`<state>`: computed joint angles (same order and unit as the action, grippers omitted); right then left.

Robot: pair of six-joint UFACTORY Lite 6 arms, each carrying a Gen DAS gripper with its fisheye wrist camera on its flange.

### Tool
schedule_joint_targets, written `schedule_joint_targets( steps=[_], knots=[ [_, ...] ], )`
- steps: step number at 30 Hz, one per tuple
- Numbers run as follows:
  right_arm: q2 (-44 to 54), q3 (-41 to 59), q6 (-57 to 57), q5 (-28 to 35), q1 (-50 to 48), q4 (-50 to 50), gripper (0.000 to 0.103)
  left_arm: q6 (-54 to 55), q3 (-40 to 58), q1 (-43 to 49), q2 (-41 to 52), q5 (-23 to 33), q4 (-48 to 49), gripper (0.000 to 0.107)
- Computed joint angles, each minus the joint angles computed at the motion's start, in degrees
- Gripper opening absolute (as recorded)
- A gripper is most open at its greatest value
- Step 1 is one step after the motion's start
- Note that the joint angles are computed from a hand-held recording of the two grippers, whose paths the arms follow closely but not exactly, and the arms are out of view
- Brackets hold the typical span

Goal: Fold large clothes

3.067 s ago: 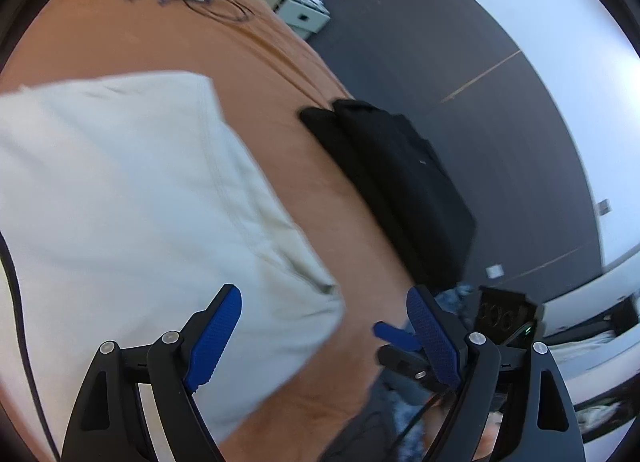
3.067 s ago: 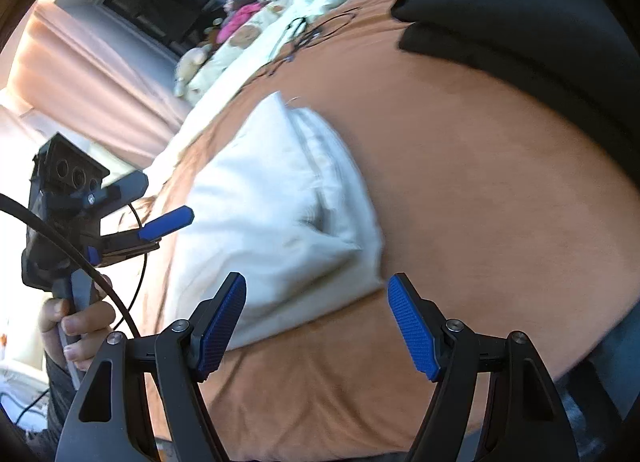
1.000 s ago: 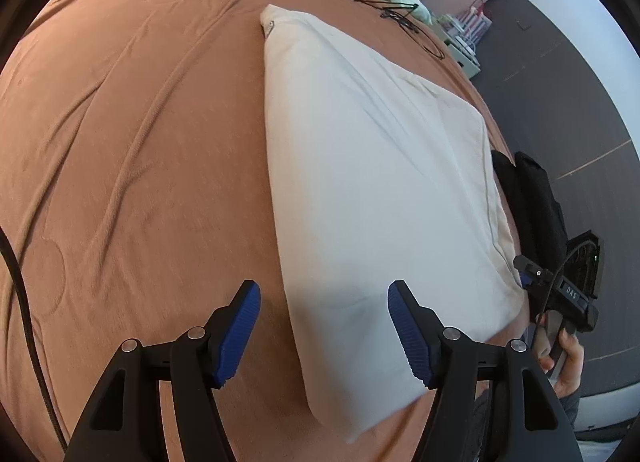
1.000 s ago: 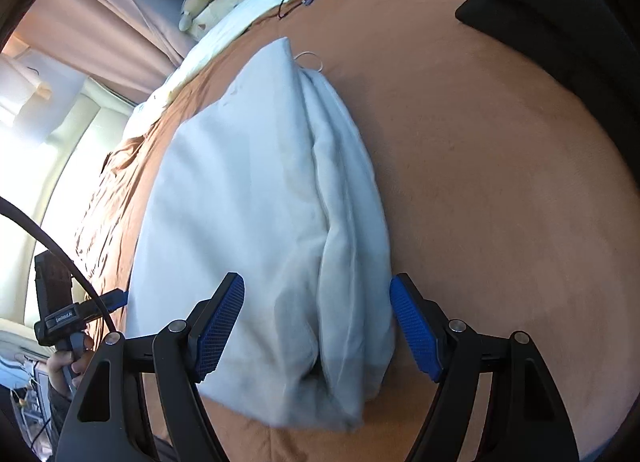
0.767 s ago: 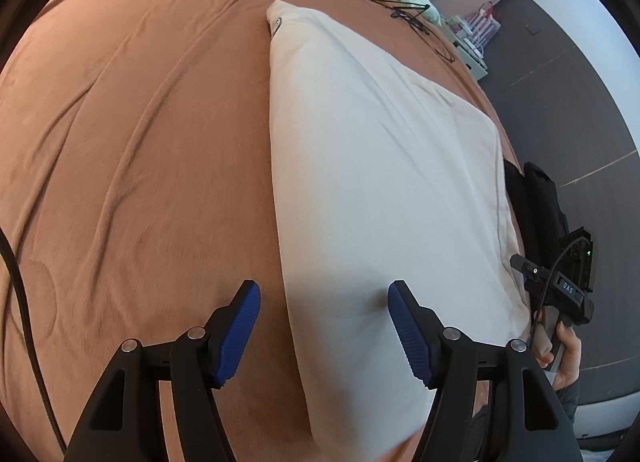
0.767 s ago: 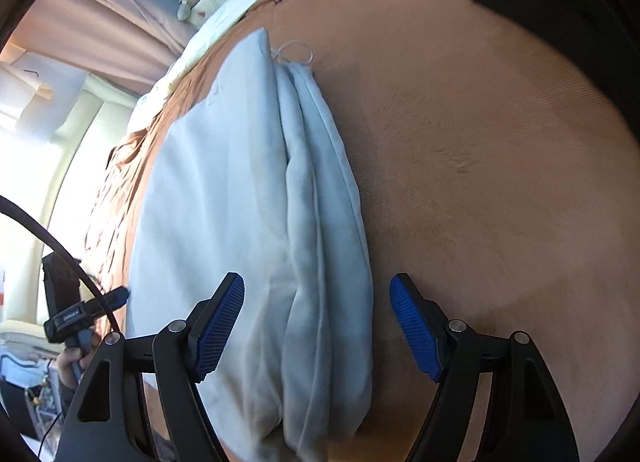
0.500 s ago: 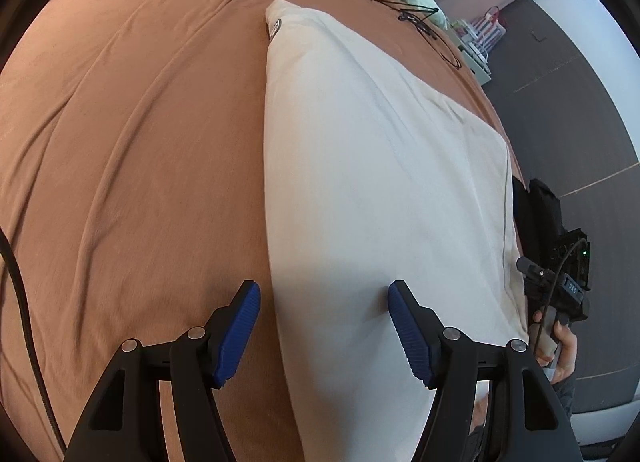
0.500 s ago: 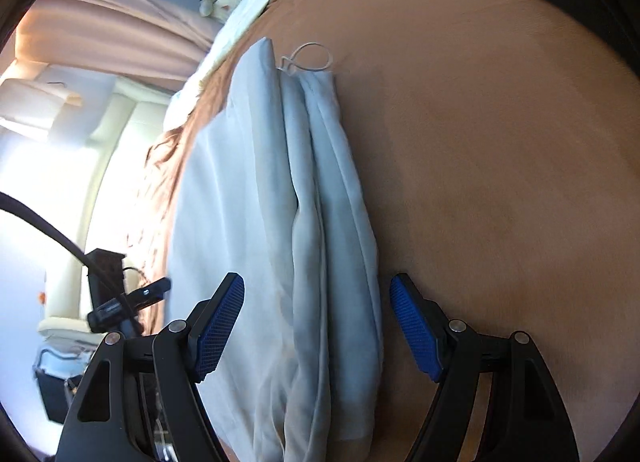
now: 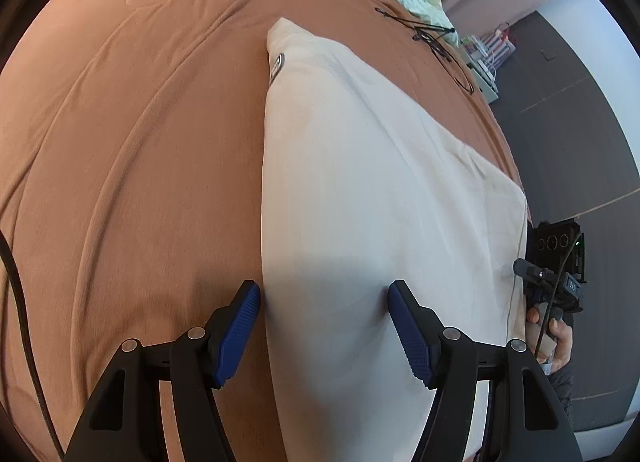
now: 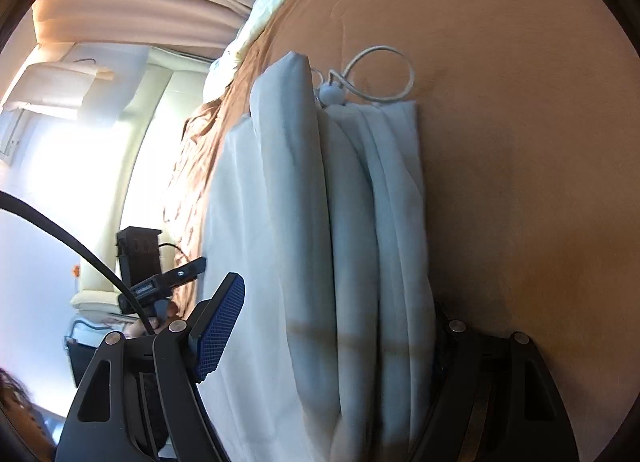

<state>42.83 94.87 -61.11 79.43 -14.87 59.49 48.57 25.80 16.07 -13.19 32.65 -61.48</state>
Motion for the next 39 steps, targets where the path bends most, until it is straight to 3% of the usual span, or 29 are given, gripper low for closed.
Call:
schedule_joint_targets(
  steps=[5,7,9,15,20,27,31,39],
  knots=[
    [8.1,9.7,2.0,2.8,0.5,-0.1,0.072,6.7,2.8,0.8,5.2,-1.1,-6.4,0.068],
    [7.8,10.1,2.4,-0.8,2.9,-1.2,0.063,9.2,4.5,1.2,8.4,-1.1,-9.2,0.068],
    [6.6,8.9,2.3,-3.8,3.6,-2.7,0.042,12.2,6.1,1.0,11.0,-1.6,-11.7,0.067],
    [-0.4,-0.5,-2.7,-11.2,4.3,-1.1,0.017,12.7,9.5,1.5,14.8,0.0,-12.7,0.057],
    [-10.6,-12.0,-6.9,-17.5,6.5,1.2,0.010,7.7,9.9,0.4,12.4,-0.9,-7.7,0.042],
    [-22.4,-24.1,-9.5,-25.9,12.1,5.0,0.008,2.8,8.2,1.6,4.5,2.1,-1.8,0.018],
    [-29.6,-30.7,-10.3,-29.8,15.6,8.1,0.008,-1.4,7.1,2.8,-2.8,5.5,2.1,0.013],
    [-45.5,-44.9,-16.2,-29.4,12.6,12.6,0.008,-12.6,8.6,2.8,-16.9,13.3,9.4,0.011]
  ],
)
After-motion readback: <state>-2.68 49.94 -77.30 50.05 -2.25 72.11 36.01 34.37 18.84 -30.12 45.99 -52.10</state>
